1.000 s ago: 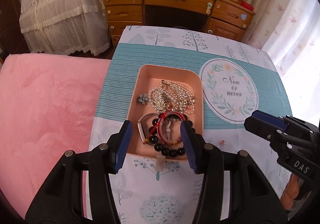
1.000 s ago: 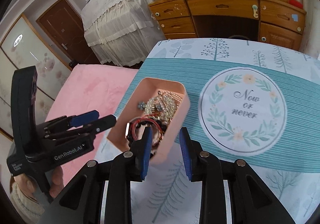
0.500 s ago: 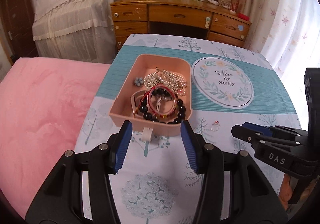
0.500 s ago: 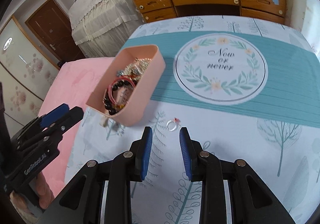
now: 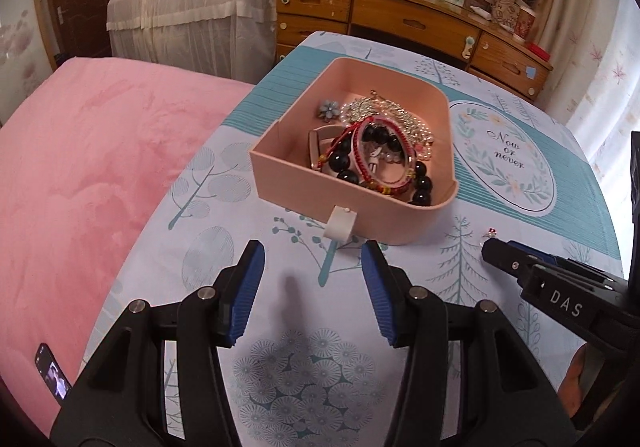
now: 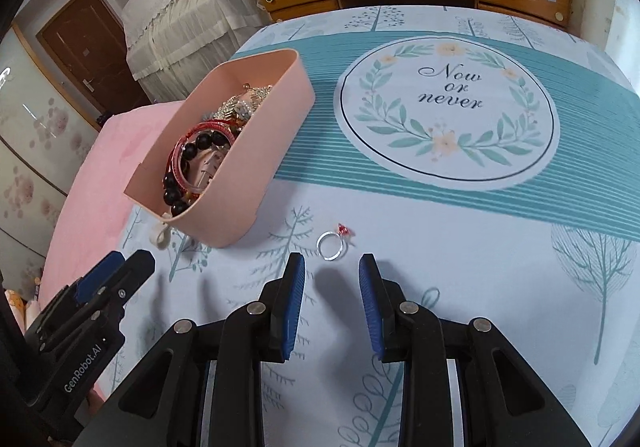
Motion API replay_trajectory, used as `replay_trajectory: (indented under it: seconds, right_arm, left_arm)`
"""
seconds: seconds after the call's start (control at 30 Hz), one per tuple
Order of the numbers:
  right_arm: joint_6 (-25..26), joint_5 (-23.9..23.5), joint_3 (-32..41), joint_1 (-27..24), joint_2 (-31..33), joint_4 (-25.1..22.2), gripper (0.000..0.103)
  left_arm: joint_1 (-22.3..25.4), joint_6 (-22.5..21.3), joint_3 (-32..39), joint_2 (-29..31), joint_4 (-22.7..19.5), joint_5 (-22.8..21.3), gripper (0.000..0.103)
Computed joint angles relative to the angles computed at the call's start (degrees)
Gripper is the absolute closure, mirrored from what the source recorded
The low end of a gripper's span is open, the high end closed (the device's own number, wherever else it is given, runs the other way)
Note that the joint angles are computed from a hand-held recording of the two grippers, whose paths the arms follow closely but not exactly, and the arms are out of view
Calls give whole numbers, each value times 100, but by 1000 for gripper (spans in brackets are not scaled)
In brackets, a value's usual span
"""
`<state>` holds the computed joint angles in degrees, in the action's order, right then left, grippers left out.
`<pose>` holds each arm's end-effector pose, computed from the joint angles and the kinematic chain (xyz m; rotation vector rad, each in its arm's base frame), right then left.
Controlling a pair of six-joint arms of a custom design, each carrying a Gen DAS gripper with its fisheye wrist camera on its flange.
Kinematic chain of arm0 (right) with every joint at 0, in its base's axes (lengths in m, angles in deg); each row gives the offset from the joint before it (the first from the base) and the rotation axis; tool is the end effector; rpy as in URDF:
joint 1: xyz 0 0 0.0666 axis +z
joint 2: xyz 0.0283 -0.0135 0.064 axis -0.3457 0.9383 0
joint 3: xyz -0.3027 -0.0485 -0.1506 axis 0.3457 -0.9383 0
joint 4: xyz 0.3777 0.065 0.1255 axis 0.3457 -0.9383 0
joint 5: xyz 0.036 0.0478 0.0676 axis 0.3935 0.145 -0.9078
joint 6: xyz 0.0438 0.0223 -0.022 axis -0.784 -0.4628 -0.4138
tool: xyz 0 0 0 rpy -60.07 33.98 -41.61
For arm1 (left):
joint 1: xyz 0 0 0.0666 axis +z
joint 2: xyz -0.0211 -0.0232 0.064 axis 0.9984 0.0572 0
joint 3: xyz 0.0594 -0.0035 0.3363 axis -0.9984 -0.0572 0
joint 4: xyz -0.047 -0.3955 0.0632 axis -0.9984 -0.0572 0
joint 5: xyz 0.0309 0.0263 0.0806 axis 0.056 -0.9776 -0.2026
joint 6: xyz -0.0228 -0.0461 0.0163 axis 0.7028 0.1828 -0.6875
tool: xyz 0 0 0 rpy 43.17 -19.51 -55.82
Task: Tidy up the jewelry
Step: 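Withdraw the right tool from the box toward the remaining small ring, then lower the right tool onto the small red-stone ring and close it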
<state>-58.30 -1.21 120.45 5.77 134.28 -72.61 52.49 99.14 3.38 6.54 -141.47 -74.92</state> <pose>0.5112 0.2560 0.3869 -0.4260 2.6603 0.4504 0.4264 -0.2695 0.4092 -0.5962 2.4234 0.0962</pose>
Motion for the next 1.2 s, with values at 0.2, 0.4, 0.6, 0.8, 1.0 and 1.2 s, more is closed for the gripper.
replay_trajectory:
  seconds: [0.2, 0.4, 0.6, 0.8, 1.0, 1.2]
  right_arm:
    - [111, 192, 241, 101, 241, 116, 75]
    - [450, 534, 315, 225, 327, 210, 75]
    - [864, 882, 261, 325, 301, 286, 75]
    - [1142, 1019, 272, 358, 333, 354, 75]
    - [1313, 1057, 175, 387, 280, 457, 88]
    - [1337, 1005, 56, 376, 190, 565, 89]
  left_arm:
    - [83, 112, -133, -19, 112, 161, 56]
    - [129, 112, -179, -44, 163, 254, 55]
    - [144, 134, -217, -51, 204, 308, 55]
    - [136, 177, -208, -25, 227, 293, 55]
    - [112, 218, -233, -49, 202, 291, 55]
    - [108, 219, -236, -48, 217, 268, 55]
